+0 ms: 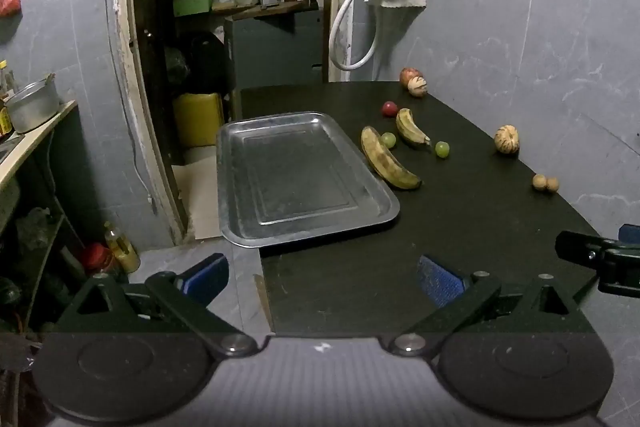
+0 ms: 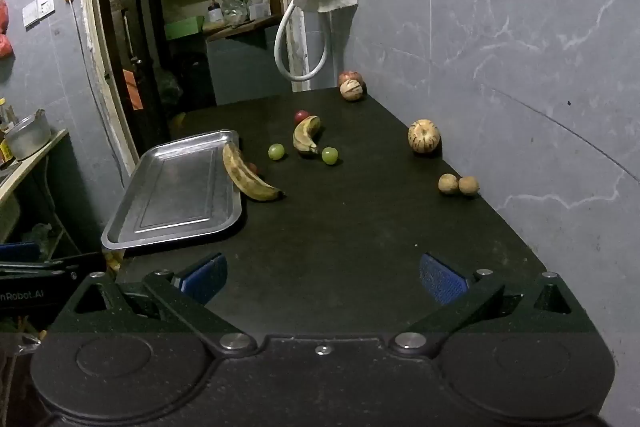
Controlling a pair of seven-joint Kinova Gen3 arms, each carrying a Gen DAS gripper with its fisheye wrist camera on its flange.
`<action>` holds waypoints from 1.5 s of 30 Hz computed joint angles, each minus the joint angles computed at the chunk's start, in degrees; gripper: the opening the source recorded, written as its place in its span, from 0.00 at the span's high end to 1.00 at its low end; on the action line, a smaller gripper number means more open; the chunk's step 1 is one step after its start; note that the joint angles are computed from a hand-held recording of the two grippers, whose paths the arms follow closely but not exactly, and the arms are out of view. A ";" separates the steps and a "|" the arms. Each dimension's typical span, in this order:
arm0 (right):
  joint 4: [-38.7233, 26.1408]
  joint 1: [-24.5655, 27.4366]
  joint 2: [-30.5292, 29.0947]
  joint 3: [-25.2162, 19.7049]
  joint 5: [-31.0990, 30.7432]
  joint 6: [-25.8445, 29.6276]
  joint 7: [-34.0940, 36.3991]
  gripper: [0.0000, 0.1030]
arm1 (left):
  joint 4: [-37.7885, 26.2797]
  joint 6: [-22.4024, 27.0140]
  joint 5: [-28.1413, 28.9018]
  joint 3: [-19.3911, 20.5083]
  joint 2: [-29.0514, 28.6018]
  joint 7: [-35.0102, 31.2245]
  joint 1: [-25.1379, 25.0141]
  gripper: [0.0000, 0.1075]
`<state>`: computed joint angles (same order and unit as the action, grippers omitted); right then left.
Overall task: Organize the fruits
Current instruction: 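Move both tools forward toward the fruits beside the metal tray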
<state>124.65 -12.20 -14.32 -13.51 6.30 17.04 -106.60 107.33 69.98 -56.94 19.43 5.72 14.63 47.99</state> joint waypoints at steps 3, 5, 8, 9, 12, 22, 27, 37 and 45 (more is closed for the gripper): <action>0.25 0.15 0.02 -0.04 0.06 -0.18 -0.10 0.01 | -0.14 -0.14 0.22 -0.08 0.06 -0.33 -0.13 0.05; 0.43 0.14 0.03 0.00 0.09 -0.37 -0.15 0.01 | -0.06 -0.35 0.26 -0.17 0.15 -0.41 -0.21 0.05; 0.39 -0.08 0.06 0.29 -0.06 -0.32 0.04 0.01 | 0.10 -0.52 0.25 -0.22 0.09 -0.35 -0.25 0.05; 0.40 -0.08 0.05 0.28 -0.07 -0.34 0.06 0.01 | 0.10 -0.49 0.22 -0.21 0.20 -0.36 -0.23 0.05; 0.34 -0.09 0.09 0.33 -0.15 -0.31 0.10 0.01 | 0.15 -0.59 0.31 -0.27 0.19 -0.37 -0.26 0.05; 0.29 -0.35 0.15 0.77 -0.49 -0.27 0.58 0.01 | 0.05 -0.62 0.53 -0.29 0.27 -0.62 -0.21 0.05; 0.21 -0.21 0.11 0.61 -0.54 -0.16 0.55 0.01 | 0.20 -1.26 0.97 -0.41 0.01 -1.46 -0.52 0.05; 0.07 0.26 1.07 0.42 0.02 -0.31 -0.14 0.01 | 0.12 -2.13 1.50 -0.73 -0.03 -2.70 -1.40 0.05; -0.91 0.78 2.01 -0.62 1.62 0.65 -1.94 0.01 | 0.28 -2.49 1.16 -1.05 0.41 -2.64 -1.70 0.05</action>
<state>123.74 -11.42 -12.30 -14.13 7.92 17.69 -108.54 107.61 67.49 -55.78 18.38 6.13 11.99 46.30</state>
